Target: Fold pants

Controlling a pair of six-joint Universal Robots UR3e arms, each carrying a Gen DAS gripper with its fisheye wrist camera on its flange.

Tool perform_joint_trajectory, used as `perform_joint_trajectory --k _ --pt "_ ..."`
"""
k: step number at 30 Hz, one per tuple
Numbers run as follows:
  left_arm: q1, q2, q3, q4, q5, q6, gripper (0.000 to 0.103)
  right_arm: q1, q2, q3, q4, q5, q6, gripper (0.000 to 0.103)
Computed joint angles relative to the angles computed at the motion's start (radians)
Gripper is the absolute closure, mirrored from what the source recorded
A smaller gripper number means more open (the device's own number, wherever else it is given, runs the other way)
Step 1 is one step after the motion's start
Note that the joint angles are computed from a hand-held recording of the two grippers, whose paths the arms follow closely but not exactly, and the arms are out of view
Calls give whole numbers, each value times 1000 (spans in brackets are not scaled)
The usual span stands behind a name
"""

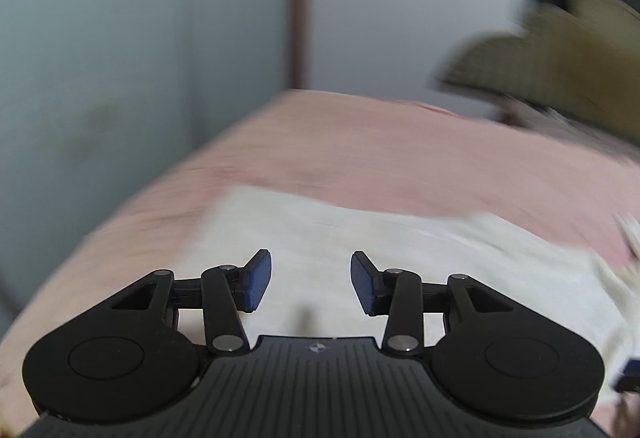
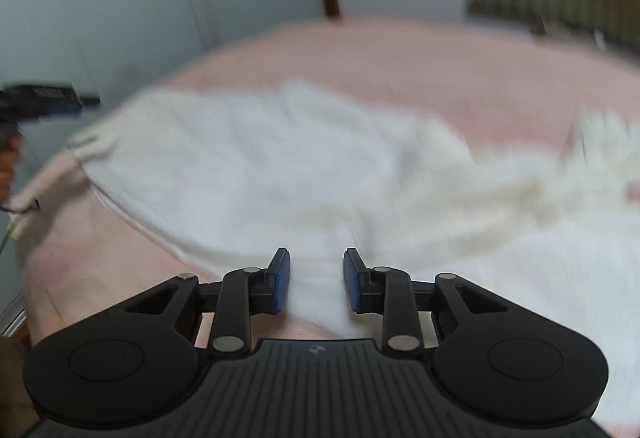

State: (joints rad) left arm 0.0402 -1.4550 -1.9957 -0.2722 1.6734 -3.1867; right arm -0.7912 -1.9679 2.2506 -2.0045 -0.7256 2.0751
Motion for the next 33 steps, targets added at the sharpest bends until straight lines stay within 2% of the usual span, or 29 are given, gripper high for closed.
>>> perform_joint_trajectory --k 4,6,7,8,10,11,12,13,14,16,17,19,23,26,28,31,33 --pt "-136 -113 86 8 -150 149 54 -169 -131 -21 356 60 -246 74" --pt "-184 -167 127 0 -258 239 52 -267 -198 1 376 77 -238 73" --pt "-211 -193 141 6 -301 288 51 -323 -214 10 360 78 -217 73" --pt "-244 -221 156 15 -322 337 49 -362 -216 28 293 72 -149 73" --pt "-314 -279 171 60 -319 442 47 -427 -194 63 128 45 -11 70" --pt "-344 -308 171 91 -308 494 47 -456 -182 93 18 15 46 67" --pt "-388 -336 179 115 -277 528 47 -471 -161 122 -98 -28 98 57" --pt "-416 -360 183 134 -255 557 47 -473 -140 146 -197 -72 141 52" --pt "-436 -383 193 141 -233 576 47 -502 -139 174 -242 -84 140 52" --pt "-480 -443 230 153 -160 593 52 -566 -170 183 -159 -40 87 51" --pt "-498 -471 242 176 -119 609 60 -572 -182 191 -156 -34 88 51" --pt "-528 -537 290 216 -57 644 65 -558 -198 227 -225 -33 122 51" --pt "-555 -585 267 352 -10 717 71 -487 -135 218 -349 -11 226 50" --pt "-574 -615 252 430 0 745 76 -376 1 163 -548 -14 374 51" --pt "-587 -643 266 453 6 727 78 -277 125 96 -708 -34 477 51" --pt "-582 -674 286 461 -2 666 82 -70 348 -76 -946 -167 610 51" --pt "-568 -673 296 440 -26 619 84 61 498 -238 -997 -281 652 51"
